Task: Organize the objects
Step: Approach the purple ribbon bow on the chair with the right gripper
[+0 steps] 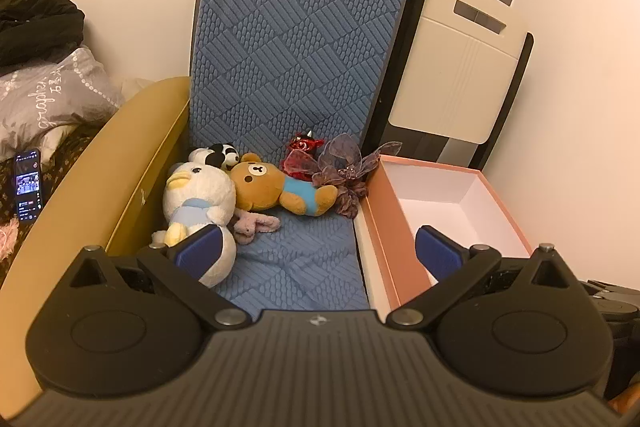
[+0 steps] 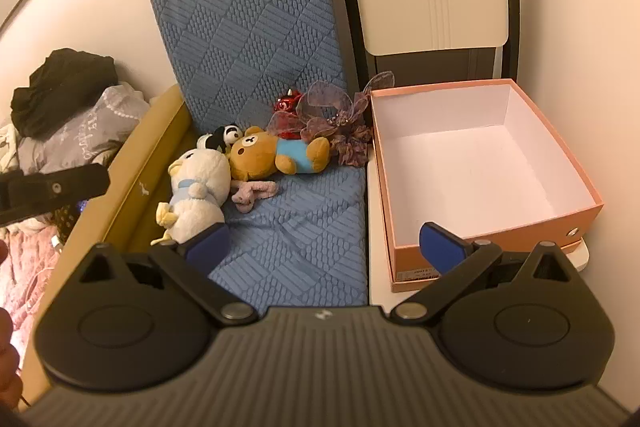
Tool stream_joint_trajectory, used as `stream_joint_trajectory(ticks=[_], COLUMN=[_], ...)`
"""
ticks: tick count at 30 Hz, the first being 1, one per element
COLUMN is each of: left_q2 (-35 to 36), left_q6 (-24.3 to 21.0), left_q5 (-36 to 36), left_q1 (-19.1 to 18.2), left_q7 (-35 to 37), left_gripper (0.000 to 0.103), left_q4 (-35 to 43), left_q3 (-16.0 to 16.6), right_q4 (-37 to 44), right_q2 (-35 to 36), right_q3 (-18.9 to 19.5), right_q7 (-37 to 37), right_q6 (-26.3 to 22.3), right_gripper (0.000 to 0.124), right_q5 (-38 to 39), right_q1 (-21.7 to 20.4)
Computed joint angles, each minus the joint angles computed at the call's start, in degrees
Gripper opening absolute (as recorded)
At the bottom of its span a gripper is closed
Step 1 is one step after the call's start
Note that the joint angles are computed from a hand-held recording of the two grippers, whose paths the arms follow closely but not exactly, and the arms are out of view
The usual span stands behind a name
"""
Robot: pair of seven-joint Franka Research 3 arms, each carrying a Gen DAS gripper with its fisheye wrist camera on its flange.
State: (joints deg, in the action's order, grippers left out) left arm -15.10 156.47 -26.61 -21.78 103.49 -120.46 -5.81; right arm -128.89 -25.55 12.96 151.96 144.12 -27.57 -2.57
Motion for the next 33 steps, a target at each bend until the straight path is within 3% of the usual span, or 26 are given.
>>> stream_joint_trajectory(ticks=[33], left_q2=[-0.6], left_q6=[1.2], left_q5=[1.6], left_q1=[-0.5], left_q7=[-1.2], left_gripper=[0.103], left_q4=[-1.4], left_q3=[-0.2], right_q4=[0.5], right_q2=[0.3], right_q3=[-0.7], right_q7=[-0.1], right_q6=[-1.1], right_gripper=[0.103], right_q5=[1.9], right_q1=[1.0])
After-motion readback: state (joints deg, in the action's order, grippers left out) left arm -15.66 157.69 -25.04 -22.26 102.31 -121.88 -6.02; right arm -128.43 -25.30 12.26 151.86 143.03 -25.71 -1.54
